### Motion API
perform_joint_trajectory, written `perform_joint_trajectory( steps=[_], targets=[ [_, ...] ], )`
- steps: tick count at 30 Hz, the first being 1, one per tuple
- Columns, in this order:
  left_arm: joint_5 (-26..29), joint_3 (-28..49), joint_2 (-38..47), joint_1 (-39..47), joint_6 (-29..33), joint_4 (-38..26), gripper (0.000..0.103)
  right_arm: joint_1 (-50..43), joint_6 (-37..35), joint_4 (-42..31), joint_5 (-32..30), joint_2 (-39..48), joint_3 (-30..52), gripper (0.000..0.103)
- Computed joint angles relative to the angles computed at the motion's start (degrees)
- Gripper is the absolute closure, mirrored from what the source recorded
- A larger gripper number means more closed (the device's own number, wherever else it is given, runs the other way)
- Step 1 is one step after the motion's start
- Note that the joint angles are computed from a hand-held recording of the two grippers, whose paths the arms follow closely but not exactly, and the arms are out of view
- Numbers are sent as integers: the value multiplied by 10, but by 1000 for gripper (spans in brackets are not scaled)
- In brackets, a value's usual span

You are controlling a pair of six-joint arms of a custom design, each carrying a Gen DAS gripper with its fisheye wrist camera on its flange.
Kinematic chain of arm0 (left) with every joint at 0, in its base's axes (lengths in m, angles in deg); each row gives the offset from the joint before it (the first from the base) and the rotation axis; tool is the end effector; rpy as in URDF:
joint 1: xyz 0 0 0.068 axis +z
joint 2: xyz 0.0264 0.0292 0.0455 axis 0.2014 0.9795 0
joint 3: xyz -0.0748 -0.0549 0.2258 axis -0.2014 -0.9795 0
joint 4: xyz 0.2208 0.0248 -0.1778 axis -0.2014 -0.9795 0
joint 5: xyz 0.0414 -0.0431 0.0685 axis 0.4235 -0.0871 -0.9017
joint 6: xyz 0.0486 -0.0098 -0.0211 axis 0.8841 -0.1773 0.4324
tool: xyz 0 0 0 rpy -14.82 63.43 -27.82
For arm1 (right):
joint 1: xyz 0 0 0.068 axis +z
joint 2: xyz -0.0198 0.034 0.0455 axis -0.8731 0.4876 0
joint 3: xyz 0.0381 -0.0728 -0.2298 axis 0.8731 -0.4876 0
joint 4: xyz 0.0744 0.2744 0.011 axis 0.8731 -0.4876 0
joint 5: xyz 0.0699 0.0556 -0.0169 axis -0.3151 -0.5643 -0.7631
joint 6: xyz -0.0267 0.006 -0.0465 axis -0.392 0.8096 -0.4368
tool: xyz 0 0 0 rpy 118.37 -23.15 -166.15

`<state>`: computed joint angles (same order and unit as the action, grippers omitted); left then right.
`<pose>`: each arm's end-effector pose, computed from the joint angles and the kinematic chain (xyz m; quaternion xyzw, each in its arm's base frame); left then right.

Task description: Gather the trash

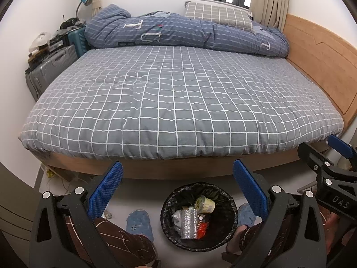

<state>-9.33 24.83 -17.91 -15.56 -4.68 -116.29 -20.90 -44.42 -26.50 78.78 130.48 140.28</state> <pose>0.2165 -0.1045 0.2411 0.0944 0.9258 -0.0460 0.3632 0.1663 0.1150 0.2672 0.0735 0.9234 -0.0240 0.3759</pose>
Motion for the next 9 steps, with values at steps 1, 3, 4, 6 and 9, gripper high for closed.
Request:
perform_joint_trajectory(
  steps=[1,3,4,6,9],
  targets=[
    [0,0,1,0,1,0,6,1,1,0,0,0,0,8],
    [1,1,1,-1,1,-2,6,-1,-1,0,-1,0,1,8],
    [2,0,-1,-1,0,-1,6,1,1,0,0,0,0,8],
    [4,-2,-4,0,-2,-1,6,1,1,1,0,1,-1,8],
    [5,-2,-3,0,-2,-2,6,1,1,1,0,1,-1,8]
  ],
)
